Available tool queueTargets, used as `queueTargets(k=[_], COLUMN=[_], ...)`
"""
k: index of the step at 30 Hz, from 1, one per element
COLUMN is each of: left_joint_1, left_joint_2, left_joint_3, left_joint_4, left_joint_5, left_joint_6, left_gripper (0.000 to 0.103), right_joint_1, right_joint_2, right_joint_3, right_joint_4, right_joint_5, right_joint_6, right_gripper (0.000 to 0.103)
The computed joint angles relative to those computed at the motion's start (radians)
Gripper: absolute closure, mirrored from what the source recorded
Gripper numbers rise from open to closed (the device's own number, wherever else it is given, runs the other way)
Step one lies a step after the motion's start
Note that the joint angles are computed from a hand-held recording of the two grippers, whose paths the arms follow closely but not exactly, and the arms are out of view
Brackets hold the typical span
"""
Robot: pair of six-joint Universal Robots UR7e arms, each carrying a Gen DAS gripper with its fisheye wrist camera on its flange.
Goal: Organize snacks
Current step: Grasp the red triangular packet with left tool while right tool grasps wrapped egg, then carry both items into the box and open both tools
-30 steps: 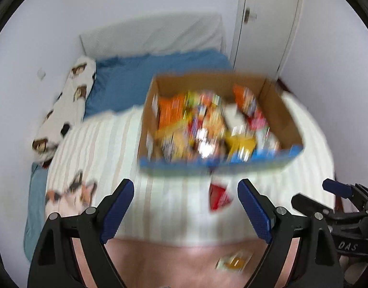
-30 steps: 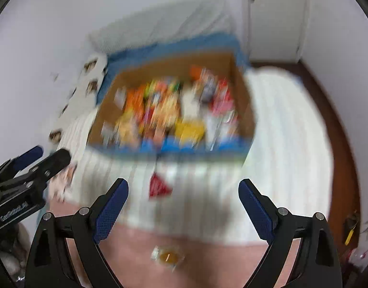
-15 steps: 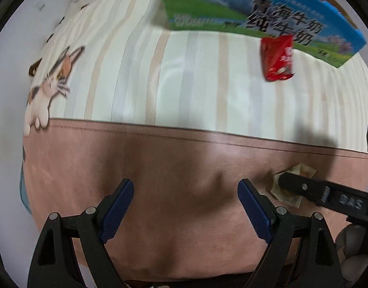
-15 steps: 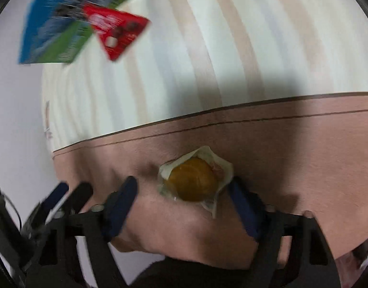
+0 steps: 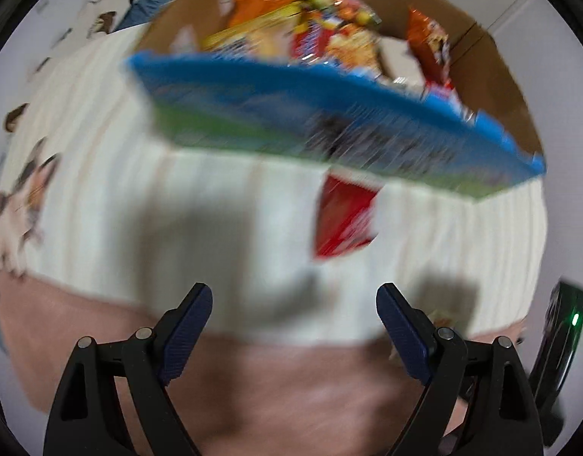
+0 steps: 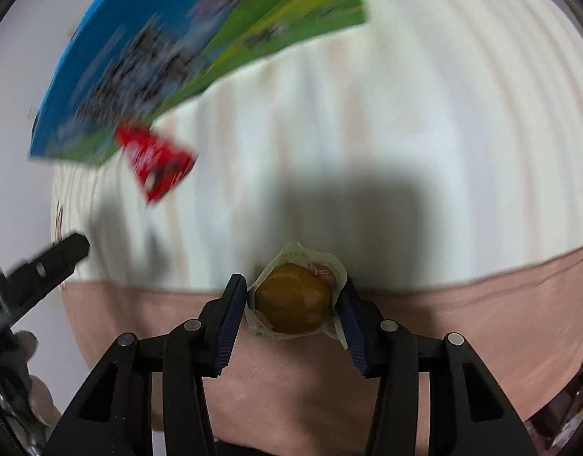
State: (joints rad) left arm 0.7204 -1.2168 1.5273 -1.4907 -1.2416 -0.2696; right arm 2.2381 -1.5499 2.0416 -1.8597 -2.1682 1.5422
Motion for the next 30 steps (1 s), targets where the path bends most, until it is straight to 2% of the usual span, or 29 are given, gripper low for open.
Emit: queueTargets(k=[3, 6, 8, 10, 11, 12, 16, 19, 22, 27, 30], left_joint_1=[0.012, 0.027, 0.037, 0.046, 0.05, 0.051, 0.047, 0.047, 0.055, 0.069, 0.081], left_joint_2=[0.079, 0.122, 0.148, 0.16, 0.163, 0.159, 0.114, 0.055, -0.008, -0.106, -0.128], left_joint_3=[-0.037, -0.05, -0.049, -0.043, -0.04, -0.034, -0.002, 0.035, 0.07, 0.121, 0.137], left_joint_4=[-0.013, -0.029, -0.042, -0.042, -0.044, -0.052, -0.042, 0.016, 0.097, 0.208, 0.222], left_joint_5=[-0.065, -0.083, -0.093, -0.099, -0.096, -0.088, -0.075, -0.068, -0.065, -0.055, -0.035], left_joint_6=[-0.009, -0.009, -0.018, -0.025, -0.03, -0.028, 0.023, 0.047, 0.054, 0.066, 0.064], left_gripper=[0.014, 0.015, 0.025, 0.05, 0.055, 0.064, 0.065, 0.065, 0.065, 0.065, 0.065], right_joint_1=[-0.014, -0.023, -0.035, -0.048, -0.048, -0.056, -0.072, -0.076, -0.065, -0.042, -0.025], right_joint_2=[-0.031, -0.047, -0.061, -0.07, -0.094, -0.106, -0.138, -0.099, -0.077, -0.044, -0.023], right_joint_3=[-0.015, -0.035, -0.039, -0.035, -0.02, -0.014, -0.003, -0.004, -0.008, 0.0, 0.02], right_joint_4=[0.05, 0.099, 0.115, 0.111, 0.116, 0.117, 0.126, 0.094, 0.109, 0.102, 0.08], right_joint_5=[-0.02, -0.034, -0.036, -0.027, -0.021, -0.015, 0.014, 0.07, 0.12, 0.189, 0.206], right_joint_6=[0.011, 0.014, 0.01, 0.002, 0.002, -0.008, -0.062, -0.145, -0.196, -0.226, -0.217], right_gripper=[0.052, 0.052, 0.052, 0.052, 0.052, 0.052, 0.052, 0.052, 0.052, 0.052, 0.052])
